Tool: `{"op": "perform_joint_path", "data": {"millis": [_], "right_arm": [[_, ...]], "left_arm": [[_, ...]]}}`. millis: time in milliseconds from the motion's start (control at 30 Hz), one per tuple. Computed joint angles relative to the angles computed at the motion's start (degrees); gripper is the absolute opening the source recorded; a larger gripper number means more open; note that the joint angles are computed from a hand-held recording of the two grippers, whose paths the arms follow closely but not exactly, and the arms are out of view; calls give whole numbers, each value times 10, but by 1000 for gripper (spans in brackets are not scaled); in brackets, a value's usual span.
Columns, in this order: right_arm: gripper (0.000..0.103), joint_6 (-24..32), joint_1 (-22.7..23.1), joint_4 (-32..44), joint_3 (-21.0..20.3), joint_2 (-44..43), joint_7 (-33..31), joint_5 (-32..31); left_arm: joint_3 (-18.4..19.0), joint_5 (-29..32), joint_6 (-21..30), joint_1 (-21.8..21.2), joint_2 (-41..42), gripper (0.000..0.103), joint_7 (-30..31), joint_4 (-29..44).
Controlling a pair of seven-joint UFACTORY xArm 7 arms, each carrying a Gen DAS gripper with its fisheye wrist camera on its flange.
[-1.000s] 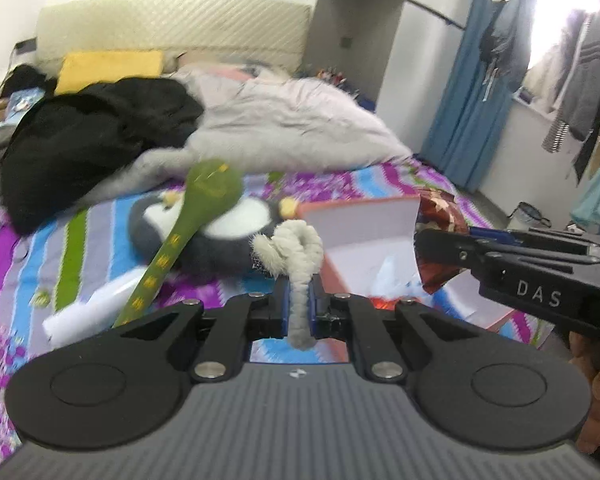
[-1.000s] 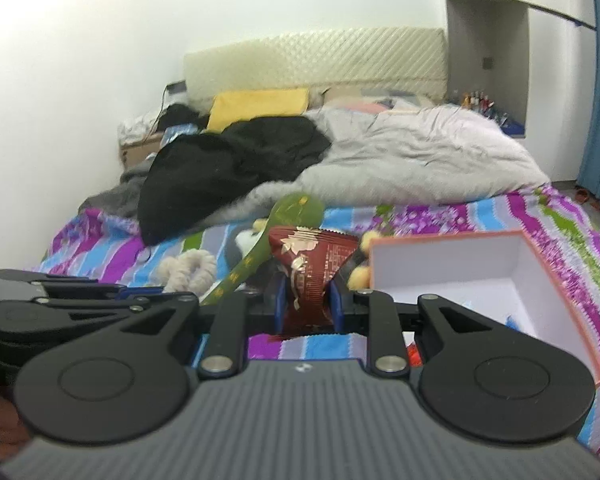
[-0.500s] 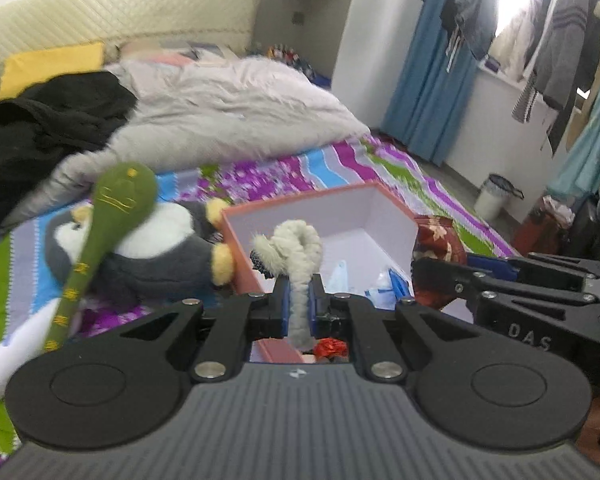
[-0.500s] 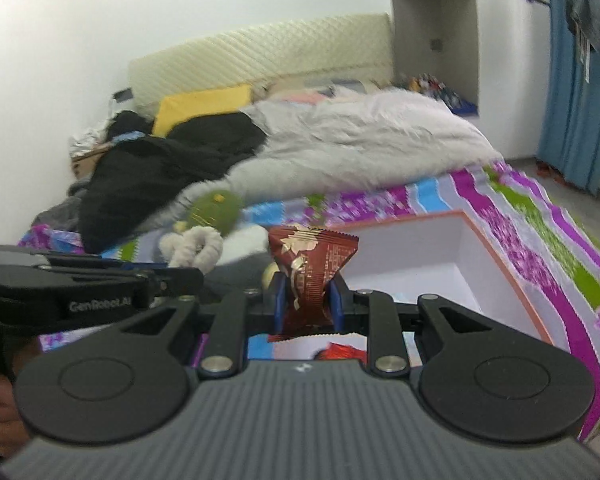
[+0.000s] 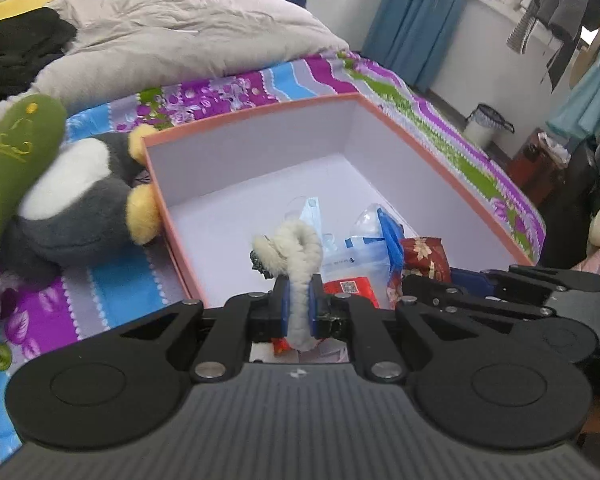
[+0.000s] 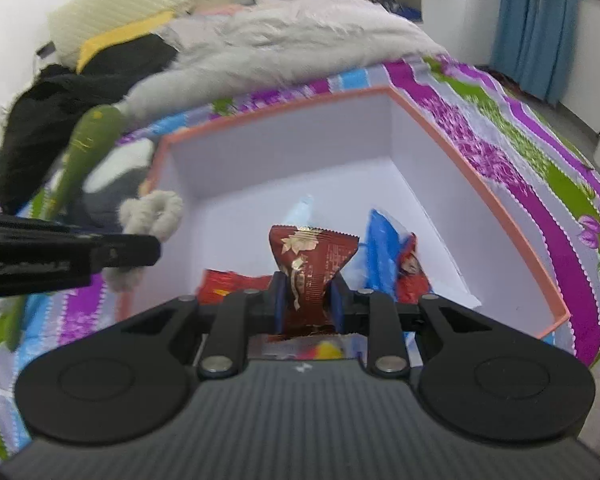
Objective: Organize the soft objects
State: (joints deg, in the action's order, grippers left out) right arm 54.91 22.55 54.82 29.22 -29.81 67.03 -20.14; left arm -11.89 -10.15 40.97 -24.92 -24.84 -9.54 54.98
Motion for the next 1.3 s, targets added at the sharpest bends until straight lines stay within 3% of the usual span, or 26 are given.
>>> {"op": "perform_joint_path", "data": {"millis": [200, 267, 333, 367, 733, 1000, 1300], "right_arm": [[28, -16, 5, -22, -23, 6, -7, 25], [31, -28, 8, -30, -32, 5, -9, 35], [42, -34, 9, -33, -35, 6, -10, 42], [47, -28, 8, -28, -34, 8, -9, 44], [49, 40, -21, 39, 4, -32, 32, 9], [49, 146, -74, 177, 83, -49, 19, -38], [49, 240, -152, 279, 172, -100, -1, -6]], "left_arm": [[-8, 13, 7, 5, 52, 12, -11, 32], [-8, 15, 15, 4, 57, 20, -12, 38], [-7, 17, 13, 6, 52, 47, -19, 35], [-6, 17, 11, 7, 46, 50, -21, 32], [9, -3, 49, 5, -36, 50, 1, 64], [3, -1, 93, 11, -131, 50, 1, 97], [0, -18, 158, 12, -249, 50, -2, 98]]}}
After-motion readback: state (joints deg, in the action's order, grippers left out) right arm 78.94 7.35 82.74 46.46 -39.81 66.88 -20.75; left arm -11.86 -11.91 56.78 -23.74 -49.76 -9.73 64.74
